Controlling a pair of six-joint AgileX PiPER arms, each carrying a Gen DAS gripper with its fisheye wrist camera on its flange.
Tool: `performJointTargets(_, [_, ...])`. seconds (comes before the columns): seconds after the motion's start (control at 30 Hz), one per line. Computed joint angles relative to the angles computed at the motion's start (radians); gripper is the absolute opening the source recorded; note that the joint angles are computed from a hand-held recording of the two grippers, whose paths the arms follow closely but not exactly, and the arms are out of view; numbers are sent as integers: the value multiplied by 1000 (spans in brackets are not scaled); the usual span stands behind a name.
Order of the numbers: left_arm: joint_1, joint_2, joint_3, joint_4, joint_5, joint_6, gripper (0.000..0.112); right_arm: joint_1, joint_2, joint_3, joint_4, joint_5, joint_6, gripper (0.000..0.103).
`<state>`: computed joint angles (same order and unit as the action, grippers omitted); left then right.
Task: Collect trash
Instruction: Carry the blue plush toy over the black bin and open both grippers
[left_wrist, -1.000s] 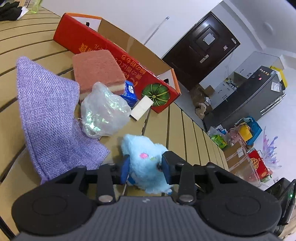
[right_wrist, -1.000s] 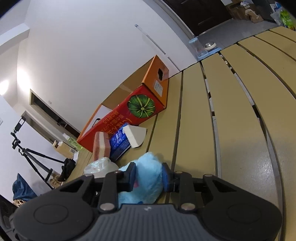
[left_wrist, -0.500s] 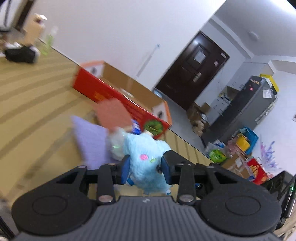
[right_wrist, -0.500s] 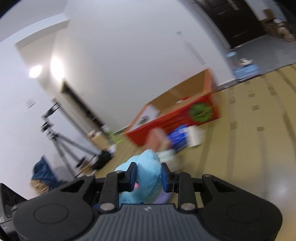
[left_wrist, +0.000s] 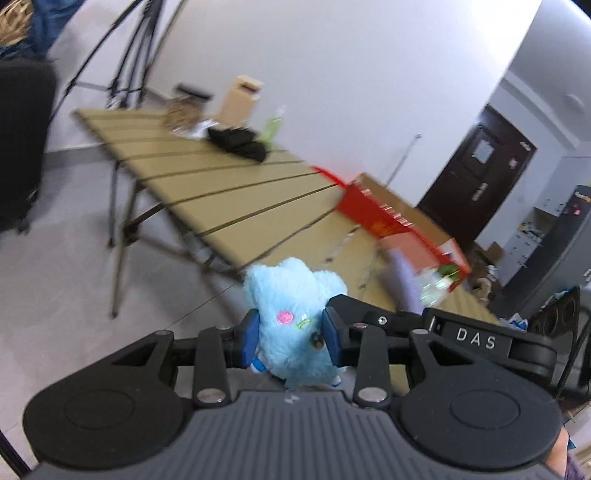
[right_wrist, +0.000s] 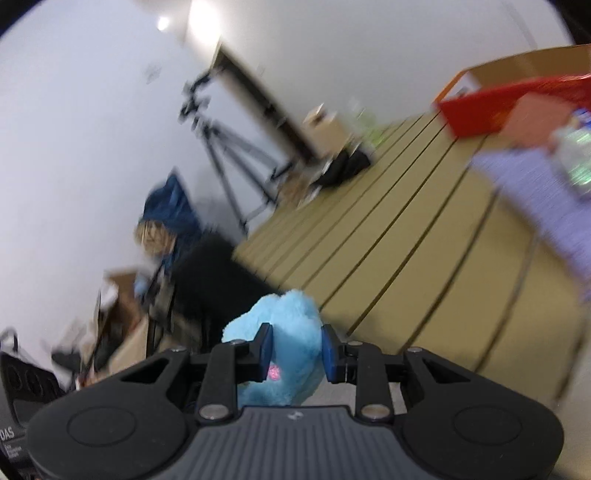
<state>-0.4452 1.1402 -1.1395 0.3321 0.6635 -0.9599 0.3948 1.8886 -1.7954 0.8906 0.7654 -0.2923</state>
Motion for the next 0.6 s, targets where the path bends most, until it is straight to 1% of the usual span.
performJointTargets(0.03, [25, -31, 37, -37, -4, 45, 36, 18, 2, 7, -5, 12, 0, 27])
performJointTargets(0.13, [141, -116, 134, -226, -7, 246, 36, 68, 12, 18, -41, 39, 11, 27])
performJointTargets(0.2, [195, -159, 194, -309, 4, 334, 36, 102, 42, -7, -89, 69, 35, 27])
performJointTargets(0.3, [259, -180, 279, -397, 12, 446, 36, 138, 100, -31, -137, 120, 76, 27])
performJointTargets(0.33, [305, -178, 303, -469, 27, 516, 36, 151, 121, -42, -157, 132, 86, 27])
performJointTargets(0.4, [362, -153, 335, -554, 49, 609, 36, 174, 153, -48, -199, 154, 108, 28])
performJointTargets(0.47, [355, -122, 363, -534, 41, 601, 37, 192, 190, -58, -230, 170, 140, 29])
performJointTargets(0.53, [304, -81, 393, -450, 18, 531, 37, 204, 244, -82, -260, 187, 199, 30])
performJointTargets(0.57, [278, -47, 400, -410, 5, 499, 40, 210, 268, -88, -279, 189, 222, 31])
performJointTargets(0.6, [275, -16, 414, -405, -16, 504, 41, 215, 286, -92, -299, 190, 234, 32])
